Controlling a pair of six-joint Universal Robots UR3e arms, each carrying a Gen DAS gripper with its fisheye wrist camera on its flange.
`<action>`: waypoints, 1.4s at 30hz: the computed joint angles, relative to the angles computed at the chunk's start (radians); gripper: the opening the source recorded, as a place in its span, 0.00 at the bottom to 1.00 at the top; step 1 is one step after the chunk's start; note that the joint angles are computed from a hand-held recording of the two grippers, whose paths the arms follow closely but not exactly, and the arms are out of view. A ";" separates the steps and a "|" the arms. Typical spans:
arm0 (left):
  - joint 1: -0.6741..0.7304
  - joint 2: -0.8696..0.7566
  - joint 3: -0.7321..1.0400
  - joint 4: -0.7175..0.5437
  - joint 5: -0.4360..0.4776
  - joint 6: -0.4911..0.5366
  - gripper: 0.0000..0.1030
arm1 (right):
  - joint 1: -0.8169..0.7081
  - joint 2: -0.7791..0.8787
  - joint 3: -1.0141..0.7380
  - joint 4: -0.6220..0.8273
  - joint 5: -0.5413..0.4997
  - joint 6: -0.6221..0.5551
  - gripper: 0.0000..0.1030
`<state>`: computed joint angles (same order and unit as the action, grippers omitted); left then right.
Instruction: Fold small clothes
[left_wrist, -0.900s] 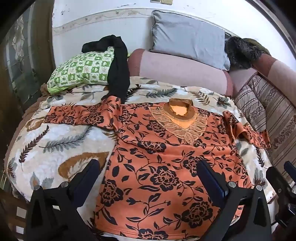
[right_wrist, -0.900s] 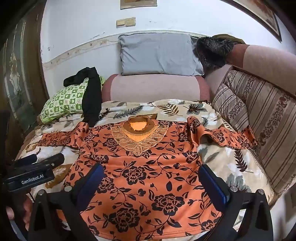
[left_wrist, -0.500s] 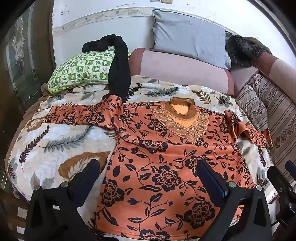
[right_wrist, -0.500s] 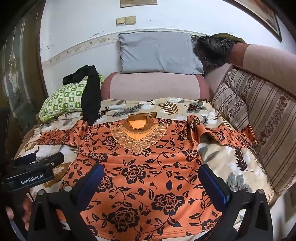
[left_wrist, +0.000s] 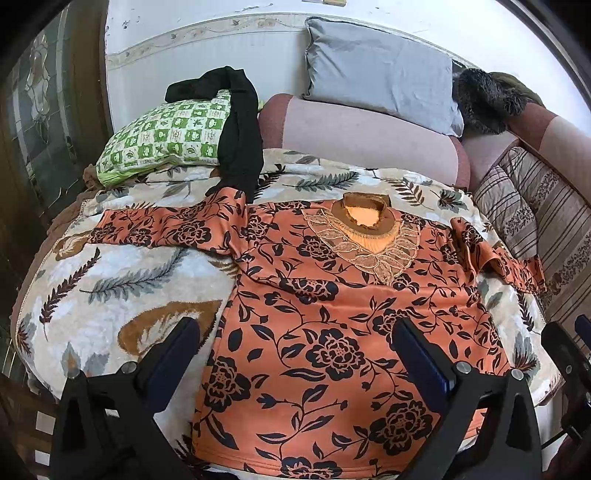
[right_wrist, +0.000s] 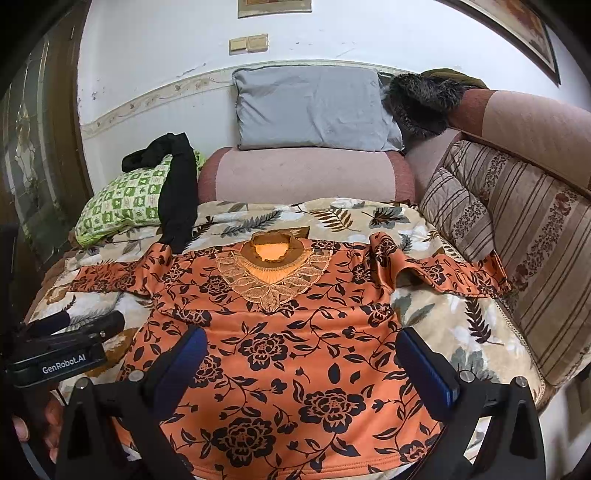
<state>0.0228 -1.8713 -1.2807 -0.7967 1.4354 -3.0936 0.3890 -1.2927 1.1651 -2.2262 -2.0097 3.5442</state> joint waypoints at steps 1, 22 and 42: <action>0.000 -0.001 0.000 0.001 -0.001 0.000 1.00 | -0.001 0.001 -0.002 0.001 0.001 0.000 1.00; -0.006 0.002 0.006 -0.004 0.014 0.002 1.00 | 0.003 0.002 -0.005 0.002 0.002 -0.002 1.00; -0.003 0.010 -0.003 -0.002 0.011 0.003 1.00 | 0.003 0.012 -0.018 -0.003 0.002 -0.011 1.00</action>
<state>0.0197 -1.8615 -1.2834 -0.7985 1.4460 -3.0908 0.3918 -1.2809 1.1475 -2.2289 -2.0080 3.5333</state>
